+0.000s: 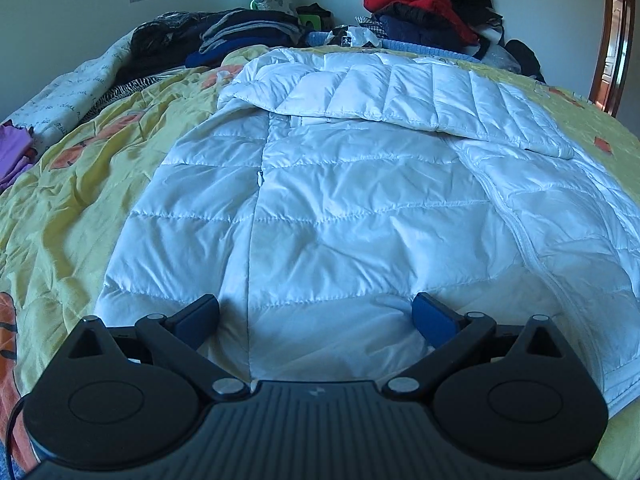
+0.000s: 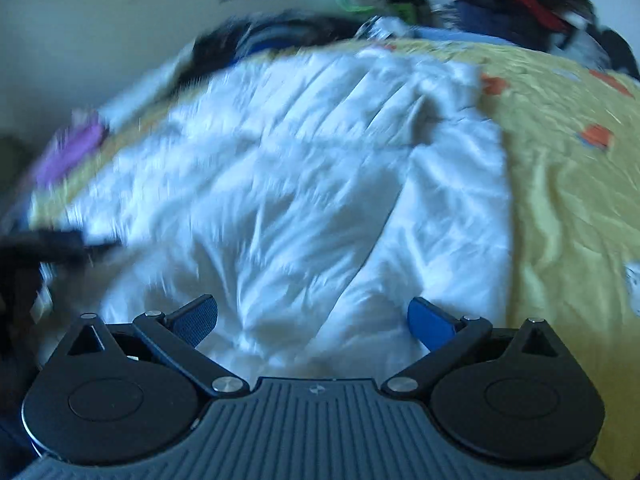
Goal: Fold small clothes
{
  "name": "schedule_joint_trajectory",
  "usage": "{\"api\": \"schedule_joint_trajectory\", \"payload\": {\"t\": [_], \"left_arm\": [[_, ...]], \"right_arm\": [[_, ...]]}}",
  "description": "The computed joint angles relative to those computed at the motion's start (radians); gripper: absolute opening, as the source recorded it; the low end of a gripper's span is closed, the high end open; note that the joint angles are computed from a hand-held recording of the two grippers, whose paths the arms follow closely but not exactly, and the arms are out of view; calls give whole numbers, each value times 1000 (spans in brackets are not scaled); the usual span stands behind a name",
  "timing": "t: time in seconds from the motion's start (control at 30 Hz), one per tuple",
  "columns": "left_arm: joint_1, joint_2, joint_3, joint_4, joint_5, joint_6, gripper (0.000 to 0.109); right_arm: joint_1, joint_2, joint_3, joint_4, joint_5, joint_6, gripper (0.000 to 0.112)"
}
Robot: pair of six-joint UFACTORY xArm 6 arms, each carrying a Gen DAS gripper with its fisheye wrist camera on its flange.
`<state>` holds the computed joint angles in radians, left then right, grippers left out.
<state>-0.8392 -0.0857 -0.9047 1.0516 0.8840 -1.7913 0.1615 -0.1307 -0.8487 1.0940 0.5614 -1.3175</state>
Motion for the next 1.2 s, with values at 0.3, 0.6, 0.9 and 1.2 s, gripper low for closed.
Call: {"api": "schedule_joint_trajectory", "payload": {"t": [0.3,0.6,0.9,1.2], "left_arm": [[-1,1,0,4,2,-12,103],[27,-350,254,147,-17,-313,103],[444,-596,558,258,-598,-864,103],[558,-383,368,772,-979,-1208,103]], "right_arm": [[54,-24,70,87,-124,-233,101],[-164,-21,-13,151,188,44,103],[-377,136,-143,151,487,363,99],[-396,197,-215,119,618,487,102]]}}
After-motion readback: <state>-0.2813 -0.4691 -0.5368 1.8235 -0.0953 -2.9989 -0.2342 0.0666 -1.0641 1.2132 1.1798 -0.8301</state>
